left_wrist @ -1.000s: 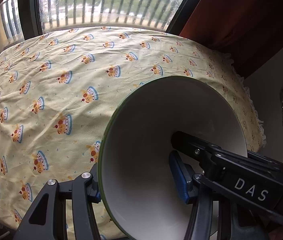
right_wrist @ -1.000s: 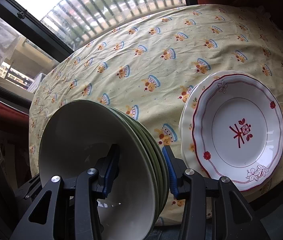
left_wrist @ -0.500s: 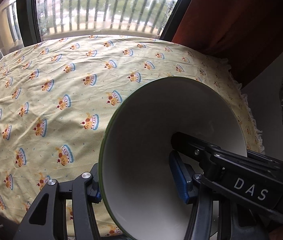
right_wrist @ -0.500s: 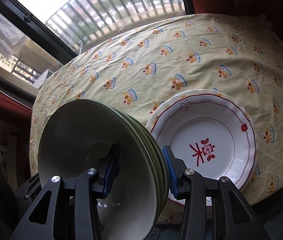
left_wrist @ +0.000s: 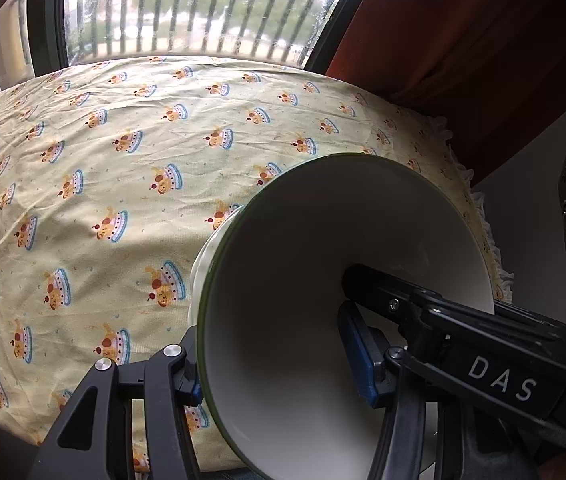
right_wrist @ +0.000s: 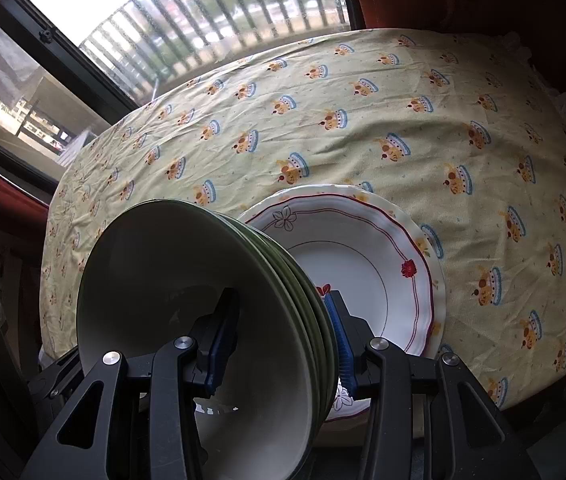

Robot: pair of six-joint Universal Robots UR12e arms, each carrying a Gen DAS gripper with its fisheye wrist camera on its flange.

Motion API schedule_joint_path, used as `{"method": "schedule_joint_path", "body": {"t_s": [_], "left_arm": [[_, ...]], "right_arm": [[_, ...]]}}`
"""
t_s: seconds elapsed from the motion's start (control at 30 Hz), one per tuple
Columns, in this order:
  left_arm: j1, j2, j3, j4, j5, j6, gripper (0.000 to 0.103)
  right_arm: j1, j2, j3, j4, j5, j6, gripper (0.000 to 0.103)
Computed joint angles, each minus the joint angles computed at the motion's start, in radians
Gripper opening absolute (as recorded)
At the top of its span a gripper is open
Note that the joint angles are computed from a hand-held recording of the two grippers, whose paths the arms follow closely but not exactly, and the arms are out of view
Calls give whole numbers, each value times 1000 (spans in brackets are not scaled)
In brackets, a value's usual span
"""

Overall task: Organize plates and bowls
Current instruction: 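Tilt the nested bowls with both grippers and bring them over the plate stack, then lower the nested bowls onto the red-rimmed plate and open both grippers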

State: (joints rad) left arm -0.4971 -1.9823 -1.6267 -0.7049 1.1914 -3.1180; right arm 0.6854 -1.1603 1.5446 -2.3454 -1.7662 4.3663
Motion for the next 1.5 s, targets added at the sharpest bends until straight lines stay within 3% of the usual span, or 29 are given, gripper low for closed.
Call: {"method": "schedule_joint_path", "body": {"t_s": [0.47, 0.7, 0.93, 1.03, 1.27, 1.37, 1.5], "left_arm": [[-29, -33, 25, -51, 29, -99, 54], [-54, -48, 47, -28, 110, -100, 52], [-64, -50, 48, -12, 141, -116, 54], [-69, -45, 33, 19, 158, -122, 58], [-82, -37, 29, 21, 237, -121, 73], [-77, -31, 20, 42, 233, -125, 76], [-67, -24, 12, 78, 230, -84, 85]], "right_arm": [[-41, -17, 63, -9, 101, -69, 47], [-60, -12, 72, -32, 126, -107, 47], [-69, -20, 106, -102, 146, -113, 48], [-66, -24, 120, -131, 135, -115, 48], [-48, -35, 118, -82, 58, -147, 67], [-38, -33, 105, -62, 7, -169, 76], [-20, -28, 77, -26, -60, -133, 79]]}}
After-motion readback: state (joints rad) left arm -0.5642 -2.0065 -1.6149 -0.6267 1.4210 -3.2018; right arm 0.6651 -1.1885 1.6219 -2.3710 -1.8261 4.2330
